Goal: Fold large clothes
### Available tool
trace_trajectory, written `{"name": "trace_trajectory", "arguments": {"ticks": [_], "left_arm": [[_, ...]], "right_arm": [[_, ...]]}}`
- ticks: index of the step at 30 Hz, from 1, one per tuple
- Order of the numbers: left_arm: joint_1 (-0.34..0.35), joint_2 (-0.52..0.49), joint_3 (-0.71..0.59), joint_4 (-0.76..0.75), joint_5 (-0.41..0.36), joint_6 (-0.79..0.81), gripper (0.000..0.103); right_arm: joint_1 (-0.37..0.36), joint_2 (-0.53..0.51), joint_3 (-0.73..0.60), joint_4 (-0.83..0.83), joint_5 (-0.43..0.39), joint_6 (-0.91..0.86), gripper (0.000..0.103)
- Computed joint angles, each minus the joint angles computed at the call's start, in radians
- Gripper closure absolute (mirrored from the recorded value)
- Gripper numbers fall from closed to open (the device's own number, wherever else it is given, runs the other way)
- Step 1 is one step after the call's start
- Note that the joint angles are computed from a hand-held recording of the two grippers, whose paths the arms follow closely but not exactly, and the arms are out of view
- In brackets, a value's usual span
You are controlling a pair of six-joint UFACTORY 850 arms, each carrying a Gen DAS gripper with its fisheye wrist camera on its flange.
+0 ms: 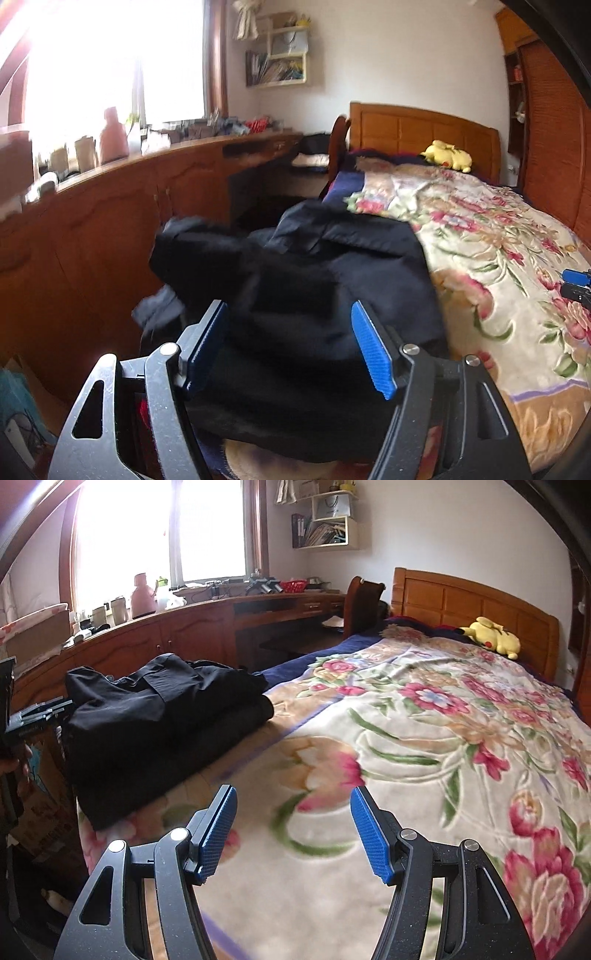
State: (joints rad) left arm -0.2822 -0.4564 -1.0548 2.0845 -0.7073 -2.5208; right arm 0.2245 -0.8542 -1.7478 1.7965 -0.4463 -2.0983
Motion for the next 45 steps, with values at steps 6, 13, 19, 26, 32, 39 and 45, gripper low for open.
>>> {"name": "trace_trajectory", "arguments": {"ticks": [6, 13, 19, 26, 32, 39, 45], "left_arm": [[-0.081, -0.006, -0.036, 0.049, -0.057, 0.0, 0.02], [-0.154, -0.067, -0.153, 0.144, 0.012, -0.02, 0.012], [-0.201, -0.144, -0.281, 0.19, 0.09, -0.026, 0.002], [-0.252, -0.28, -0.469, 0.191, 0.169, 0.004, 0.001], [-0.291, -0.422, -0.662, 0.101, 0.24, 0.094, 0.001], [-0.317, -0.573, -0.884, -0.08, 0.298, 0.28, 0.001], [-0.327, -0.69, -1.08, -0.283, 0.313, 0.484, 0.001]], "right_arm": [[-0.021, 0.07, 0.118, 0.185, -0.033, -0.189, 0.037], [-0.058, 0.121, 0.211, 0.303, -0.075, -0.28, 0.029], [-0.083, 0.161, 0.29, 0.444, -0.089, -0.403, 0.024], [-0.11, 0.174, 0.339, 0.59, -0.088, -0.506, 0.02], [-0.126, 0.147, 0.329, 0.725, -0.064, -0.585, 0.02], [-0.139, 0.095, 0.273, 0.817, -0.029, -0.625, 0.02], [-0.147, 0.066, 0.25, 0.896, -0.048, -0.666, 0.02]]}}
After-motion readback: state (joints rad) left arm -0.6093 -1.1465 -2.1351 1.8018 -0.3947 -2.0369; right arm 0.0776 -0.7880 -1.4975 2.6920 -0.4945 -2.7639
